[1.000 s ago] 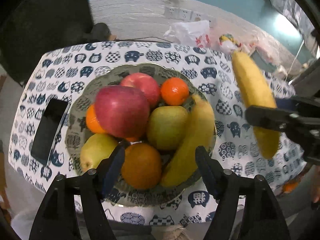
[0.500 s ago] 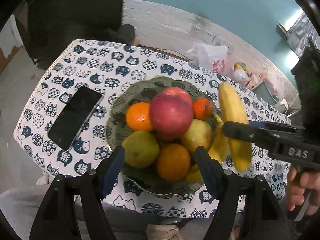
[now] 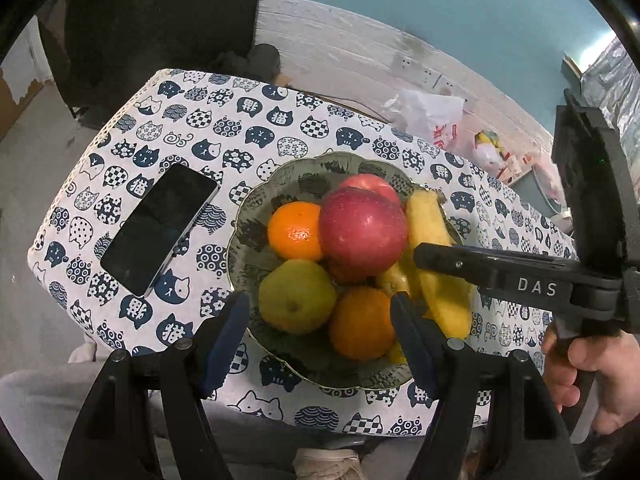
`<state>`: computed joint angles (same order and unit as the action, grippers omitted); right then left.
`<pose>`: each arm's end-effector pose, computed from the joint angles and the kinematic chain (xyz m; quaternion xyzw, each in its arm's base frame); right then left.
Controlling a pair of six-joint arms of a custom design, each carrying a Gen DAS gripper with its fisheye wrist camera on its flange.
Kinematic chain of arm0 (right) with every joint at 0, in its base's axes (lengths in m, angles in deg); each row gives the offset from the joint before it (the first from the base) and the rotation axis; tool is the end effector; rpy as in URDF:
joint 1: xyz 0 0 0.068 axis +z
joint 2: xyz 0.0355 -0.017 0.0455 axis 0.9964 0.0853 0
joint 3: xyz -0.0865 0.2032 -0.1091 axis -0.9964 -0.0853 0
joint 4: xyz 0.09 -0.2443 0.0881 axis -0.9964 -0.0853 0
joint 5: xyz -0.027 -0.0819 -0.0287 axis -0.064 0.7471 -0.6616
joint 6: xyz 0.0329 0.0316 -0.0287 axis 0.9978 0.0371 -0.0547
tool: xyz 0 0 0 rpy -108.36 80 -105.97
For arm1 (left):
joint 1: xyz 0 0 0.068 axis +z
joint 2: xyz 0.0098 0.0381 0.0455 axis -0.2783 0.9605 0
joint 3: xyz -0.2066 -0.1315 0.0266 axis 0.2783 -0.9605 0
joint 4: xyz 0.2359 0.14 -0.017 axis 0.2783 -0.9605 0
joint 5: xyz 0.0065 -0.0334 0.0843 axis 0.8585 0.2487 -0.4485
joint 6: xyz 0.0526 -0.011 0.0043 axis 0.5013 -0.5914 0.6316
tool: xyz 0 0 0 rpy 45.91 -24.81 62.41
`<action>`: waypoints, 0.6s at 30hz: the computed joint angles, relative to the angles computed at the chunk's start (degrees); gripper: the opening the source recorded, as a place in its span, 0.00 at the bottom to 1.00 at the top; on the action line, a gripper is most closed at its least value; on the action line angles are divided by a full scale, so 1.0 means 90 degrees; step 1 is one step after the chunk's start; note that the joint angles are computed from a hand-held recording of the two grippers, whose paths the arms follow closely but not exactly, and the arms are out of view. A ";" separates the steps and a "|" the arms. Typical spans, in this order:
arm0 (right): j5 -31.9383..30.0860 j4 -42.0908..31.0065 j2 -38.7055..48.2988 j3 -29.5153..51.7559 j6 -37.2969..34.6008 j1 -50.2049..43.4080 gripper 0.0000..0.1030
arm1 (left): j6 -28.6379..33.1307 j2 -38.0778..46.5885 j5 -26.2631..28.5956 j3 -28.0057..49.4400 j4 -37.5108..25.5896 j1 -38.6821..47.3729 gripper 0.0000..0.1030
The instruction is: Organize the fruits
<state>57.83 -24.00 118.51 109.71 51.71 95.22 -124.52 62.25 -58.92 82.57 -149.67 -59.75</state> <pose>0.2940 0.0695 0.2944 -0.1561 0.9551 0.2435 0.0648 0.1748 -0.1547 0.3110 -0.1334 0.9621 -0.0822 0.2232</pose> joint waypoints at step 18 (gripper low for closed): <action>0.0908 -0.0312 -0.1038 0.0675 -0.0691 -0.0138 0.74 | -0.0594 0.0478 -0.0965 0.1578 -0.1224 -0.0834 0.83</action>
<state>66.00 -26.81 109.17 115.78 45.49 93.98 -129.86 66.55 -67.60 96.77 -160.68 -67.26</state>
